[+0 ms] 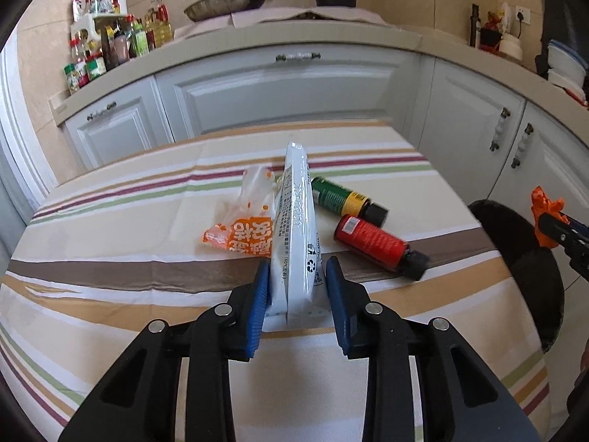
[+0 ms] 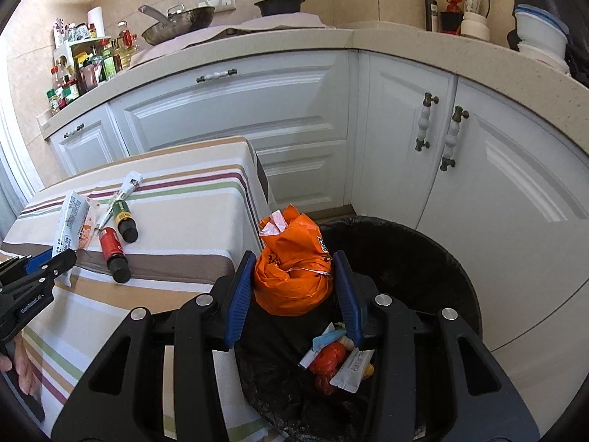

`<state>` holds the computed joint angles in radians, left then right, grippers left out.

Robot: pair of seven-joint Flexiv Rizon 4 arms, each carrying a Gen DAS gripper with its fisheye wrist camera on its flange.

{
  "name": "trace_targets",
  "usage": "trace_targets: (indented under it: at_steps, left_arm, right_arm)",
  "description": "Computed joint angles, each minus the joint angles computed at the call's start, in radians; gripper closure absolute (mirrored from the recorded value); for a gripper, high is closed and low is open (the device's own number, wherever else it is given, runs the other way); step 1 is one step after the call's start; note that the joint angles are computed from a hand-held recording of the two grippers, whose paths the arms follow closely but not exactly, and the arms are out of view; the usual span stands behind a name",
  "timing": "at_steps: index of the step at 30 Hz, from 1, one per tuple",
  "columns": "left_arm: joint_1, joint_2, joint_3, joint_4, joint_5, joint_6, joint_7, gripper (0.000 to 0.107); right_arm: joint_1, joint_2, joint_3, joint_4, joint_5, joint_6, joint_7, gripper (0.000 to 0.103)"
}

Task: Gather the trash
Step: 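Carry the orange bag over the bin while the left gripper grasps the white printed packet, then bring the white packet over the bin and open both grippers to drop both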

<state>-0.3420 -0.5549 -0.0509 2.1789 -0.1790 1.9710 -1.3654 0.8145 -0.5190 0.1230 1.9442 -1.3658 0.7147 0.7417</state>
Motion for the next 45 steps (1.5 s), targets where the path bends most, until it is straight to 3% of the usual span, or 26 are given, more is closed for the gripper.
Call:
trace_targets:
  at_steps: [12, 23, 45]
  left_arm:
    - [0.038, 0.044, -0.094, 0.035, 0.103, 0.129, -0.064, 0.075]
    - [0.041, 0.042, -0.162, 0.014, 0.206, 0.128, -0.089, 0.075]
    - [-0.077, 0.004, -0.154, -0.043, 0.185, 0.140, -0.053, 0.075]
  right_arm:
    - [0.039, 0.072, 0.040, 0.044, 0.004, -0.146, 0.041, 0.062]
    - [0.057, 0.141, 0.100, 0.120, 0.058, -0.271, 0.108, 0.061]
    - [0.068, 0.207, 0.162, 0.203, 0.142, -0.380, 0.178, 0.061]
